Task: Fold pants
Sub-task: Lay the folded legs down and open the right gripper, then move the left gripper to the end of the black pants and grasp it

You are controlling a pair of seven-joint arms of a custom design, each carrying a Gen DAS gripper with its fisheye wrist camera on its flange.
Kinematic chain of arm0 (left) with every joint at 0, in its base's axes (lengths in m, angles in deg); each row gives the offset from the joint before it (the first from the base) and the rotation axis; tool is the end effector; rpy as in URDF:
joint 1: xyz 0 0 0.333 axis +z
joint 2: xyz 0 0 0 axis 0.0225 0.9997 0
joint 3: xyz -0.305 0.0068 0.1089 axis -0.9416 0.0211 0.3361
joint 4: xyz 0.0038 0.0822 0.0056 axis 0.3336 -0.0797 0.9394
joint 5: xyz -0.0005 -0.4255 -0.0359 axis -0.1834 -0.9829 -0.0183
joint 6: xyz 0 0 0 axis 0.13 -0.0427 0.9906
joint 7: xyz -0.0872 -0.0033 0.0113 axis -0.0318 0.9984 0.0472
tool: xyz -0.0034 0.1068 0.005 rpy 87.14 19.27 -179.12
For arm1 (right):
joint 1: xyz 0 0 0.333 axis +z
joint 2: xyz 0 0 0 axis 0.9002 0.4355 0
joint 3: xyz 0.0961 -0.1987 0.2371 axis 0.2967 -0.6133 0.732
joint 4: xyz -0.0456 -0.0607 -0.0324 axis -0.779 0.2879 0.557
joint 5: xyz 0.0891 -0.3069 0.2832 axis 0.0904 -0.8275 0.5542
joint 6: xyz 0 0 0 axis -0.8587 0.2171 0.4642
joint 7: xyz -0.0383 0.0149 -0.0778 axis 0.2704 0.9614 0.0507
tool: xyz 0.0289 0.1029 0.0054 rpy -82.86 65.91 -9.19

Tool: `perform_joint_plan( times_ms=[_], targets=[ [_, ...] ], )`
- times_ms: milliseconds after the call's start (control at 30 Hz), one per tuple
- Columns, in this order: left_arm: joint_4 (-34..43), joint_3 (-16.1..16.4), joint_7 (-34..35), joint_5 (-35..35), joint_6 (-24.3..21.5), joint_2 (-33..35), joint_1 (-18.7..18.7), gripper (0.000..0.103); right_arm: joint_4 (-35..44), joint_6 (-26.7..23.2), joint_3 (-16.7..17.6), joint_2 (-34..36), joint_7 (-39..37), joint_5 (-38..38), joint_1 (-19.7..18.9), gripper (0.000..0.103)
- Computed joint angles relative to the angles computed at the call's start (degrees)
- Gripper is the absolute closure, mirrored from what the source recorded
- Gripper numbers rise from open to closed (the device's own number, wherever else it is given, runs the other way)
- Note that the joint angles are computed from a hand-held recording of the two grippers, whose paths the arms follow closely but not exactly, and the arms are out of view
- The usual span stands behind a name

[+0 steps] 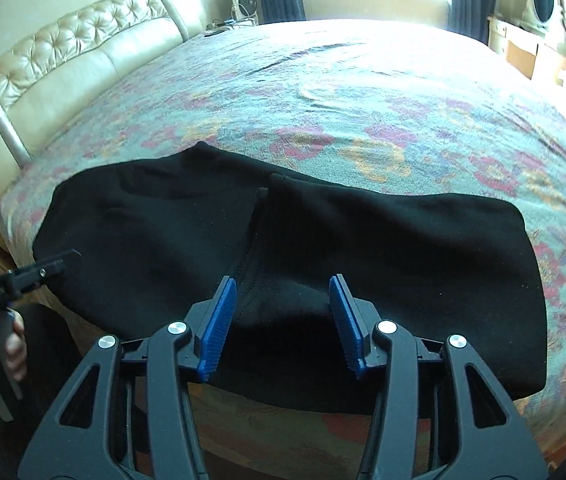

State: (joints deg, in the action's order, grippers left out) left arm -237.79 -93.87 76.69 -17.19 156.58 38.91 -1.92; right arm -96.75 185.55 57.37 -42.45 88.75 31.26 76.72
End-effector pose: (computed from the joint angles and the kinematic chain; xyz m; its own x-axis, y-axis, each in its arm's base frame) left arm 0.4236 -0.0790 0.4647 0.3607 -0.8188 0.4466 -0.6253 -0.5676 -0.5356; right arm 0.6011 0.1570 0.4797 0.6838 -0.7204 -0.1164 -0.6168 -0.4853 -0.6198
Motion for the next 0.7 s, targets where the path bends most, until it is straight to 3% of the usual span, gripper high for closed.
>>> perform_joint_plan(
  times_ms=[133,233,367,567,700],
  targets=[
    [-0.2,0.7,0.4,-0.5,0.2,-0.1,-0.5,0.022,-4.5,5.2,0.9,-3.0,-8.0,0.4,1.8,0.055],
    [-0.2,0.6,0.5,-0.5,0.1,-0.2,-0.4,0.022,-4.7,2.9,0.5,-3.0,-7.7,-1.4,2.6,0.055],
    [-0.2,0.5,0.4,-0.7,0.1,-0.2,-0.4,0.022,-1.9,-7.4,-0.5,-0.7,-3.4,2.9,1.8,0.054],
    [-0.2,0.0,0.1,-0.3,-0.1,-0.4,0.1,0.022,-3.2,-7.1,0.3,-1.2,-4.0,6.5,1.5,0.042],
    [-0.4,0.7,0.0,-0.9,-0.1,-1.3,-0.4,0.022,-3.9,-5.9,0.3,-2.5,-5.2,7.3,1.9,0.042]
  ],
)
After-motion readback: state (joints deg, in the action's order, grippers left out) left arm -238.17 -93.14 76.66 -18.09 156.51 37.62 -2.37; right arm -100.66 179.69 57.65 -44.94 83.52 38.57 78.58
